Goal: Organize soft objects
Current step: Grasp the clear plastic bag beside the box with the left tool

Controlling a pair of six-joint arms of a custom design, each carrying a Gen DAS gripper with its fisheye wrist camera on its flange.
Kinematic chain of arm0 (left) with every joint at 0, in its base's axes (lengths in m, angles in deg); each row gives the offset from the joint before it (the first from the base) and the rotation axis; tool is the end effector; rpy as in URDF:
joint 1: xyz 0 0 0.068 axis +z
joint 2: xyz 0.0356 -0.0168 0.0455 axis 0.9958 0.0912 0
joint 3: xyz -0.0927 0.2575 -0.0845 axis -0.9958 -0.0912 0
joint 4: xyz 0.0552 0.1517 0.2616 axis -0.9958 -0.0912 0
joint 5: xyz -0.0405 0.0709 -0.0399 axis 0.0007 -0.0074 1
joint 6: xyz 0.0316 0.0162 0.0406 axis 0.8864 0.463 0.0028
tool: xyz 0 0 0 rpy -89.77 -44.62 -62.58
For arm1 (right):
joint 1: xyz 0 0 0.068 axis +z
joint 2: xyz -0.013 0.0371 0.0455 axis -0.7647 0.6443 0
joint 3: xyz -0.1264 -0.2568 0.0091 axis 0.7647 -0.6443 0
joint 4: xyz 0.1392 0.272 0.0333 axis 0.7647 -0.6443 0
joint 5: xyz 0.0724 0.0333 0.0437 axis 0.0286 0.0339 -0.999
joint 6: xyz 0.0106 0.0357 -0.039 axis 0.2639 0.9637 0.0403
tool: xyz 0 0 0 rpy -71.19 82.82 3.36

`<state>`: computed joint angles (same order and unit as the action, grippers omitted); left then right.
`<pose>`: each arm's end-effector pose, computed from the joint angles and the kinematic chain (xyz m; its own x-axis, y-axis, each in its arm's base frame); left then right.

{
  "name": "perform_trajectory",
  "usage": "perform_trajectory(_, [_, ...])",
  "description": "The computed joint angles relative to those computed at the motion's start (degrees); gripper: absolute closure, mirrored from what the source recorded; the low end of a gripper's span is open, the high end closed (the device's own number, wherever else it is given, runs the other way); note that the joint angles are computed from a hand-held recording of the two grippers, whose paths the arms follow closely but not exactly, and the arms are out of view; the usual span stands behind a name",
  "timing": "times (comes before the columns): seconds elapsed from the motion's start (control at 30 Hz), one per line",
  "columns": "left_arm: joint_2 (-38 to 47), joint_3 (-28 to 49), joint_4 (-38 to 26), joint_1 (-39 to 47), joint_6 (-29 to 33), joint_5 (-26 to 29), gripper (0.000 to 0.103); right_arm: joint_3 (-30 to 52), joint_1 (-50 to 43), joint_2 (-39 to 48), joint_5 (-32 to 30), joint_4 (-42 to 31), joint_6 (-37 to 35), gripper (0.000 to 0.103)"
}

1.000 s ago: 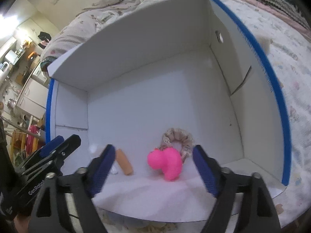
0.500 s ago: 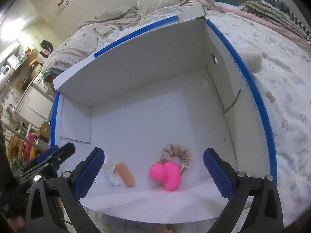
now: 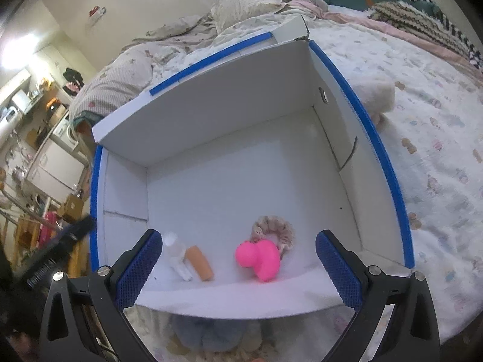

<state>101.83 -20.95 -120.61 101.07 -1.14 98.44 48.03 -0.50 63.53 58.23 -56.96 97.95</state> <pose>0.3283 0.0770 0.2773 -0.6381 0.4334 -0.6364 0.5791 0.8149 -0.0256 0.1684 0.1660 0.2214 -0.4861 0.7139 -0.5040 0.6306 0.6859 0.3632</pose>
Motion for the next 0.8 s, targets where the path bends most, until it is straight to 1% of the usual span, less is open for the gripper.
perform_trajectory(0.07, [0.2,1.1,-1.5,1.5,1.2,1.8,0.038,0.5,1.0,0.3,0.2,-1.3,0.6,0.0])
perform_trajectory(0.13, [0.5,1.9,-3.1,2.9,2.6,2.4,0.038,0.8,2.2,0.2,0.4,-2.5,1.6,0.0])
perform_trajectory(0.33, [2.0,3.2,-7.4,7.4,6.2,2.1,0.038,1.1,5.7,-0.2,1.0,-3.2,3.6,0.0])
perform_trajectory(0.5, [3.2,3.6,-8.1,10.8,9.4,1.6,0.038,2.0,9.5,2.5,1.2,-3.0,6.4,0.0])
perform_trajectory(0.57, [4.9,4.5,-9.4,12.4,11.0,1.3,0.038,3.2,10.9,4.1,1.5,-4.1,7.3,0.0])
perform_trajectory(0.67, [7.0,5.4,-10.8,13.6,13.0,0.1,0.038,3.0,12.9,4.4,1.8,-3.4,8.9,0.0])
perform_trajectory(0.7, [7.6,5.6,-11.5,13.9,14.1,-0.3,0.038,3.3,13.5,5.0,1.8,-3.4,9.4,0.0])
perform_trajectory(0.8, [10.5,6.2,-15.2,14.9,20.1,-2.5,0.038,3.6,14.6,6.0,1.6,-3.8,10.9,0.0])
